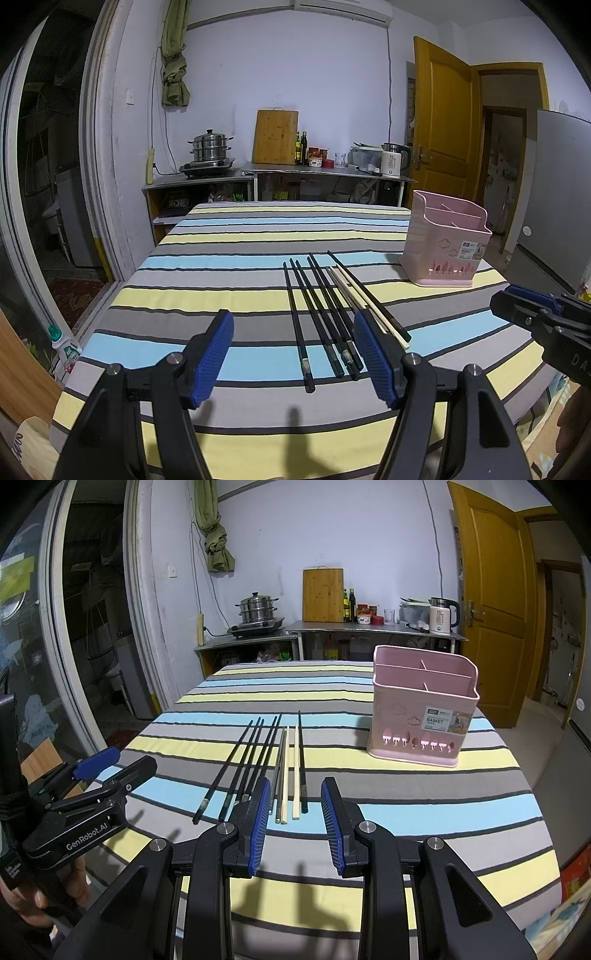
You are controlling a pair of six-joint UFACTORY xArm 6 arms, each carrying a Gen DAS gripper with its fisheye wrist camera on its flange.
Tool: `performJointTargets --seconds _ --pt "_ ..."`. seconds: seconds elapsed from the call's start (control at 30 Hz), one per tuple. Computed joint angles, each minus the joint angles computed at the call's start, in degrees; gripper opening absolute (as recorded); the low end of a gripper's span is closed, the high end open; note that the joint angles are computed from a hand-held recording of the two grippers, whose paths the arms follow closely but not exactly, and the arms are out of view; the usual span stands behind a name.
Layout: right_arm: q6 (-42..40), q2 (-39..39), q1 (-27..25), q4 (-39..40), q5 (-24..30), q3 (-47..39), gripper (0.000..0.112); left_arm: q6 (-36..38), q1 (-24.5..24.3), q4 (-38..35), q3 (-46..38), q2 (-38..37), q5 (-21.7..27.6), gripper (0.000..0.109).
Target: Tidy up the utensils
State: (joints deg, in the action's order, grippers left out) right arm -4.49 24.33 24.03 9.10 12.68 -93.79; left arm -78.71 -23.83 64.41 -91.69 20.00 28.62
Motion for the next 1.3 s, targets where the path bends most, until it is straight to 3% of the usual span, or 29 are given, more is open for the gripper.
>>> performJointTargets --seconds 1.3 --pt "-0.6 0.6 0.1 0.8 0.3 -0.4 0.030 0.9 0.1 -1.6 -0.1 0.2 -0.4 0.070"
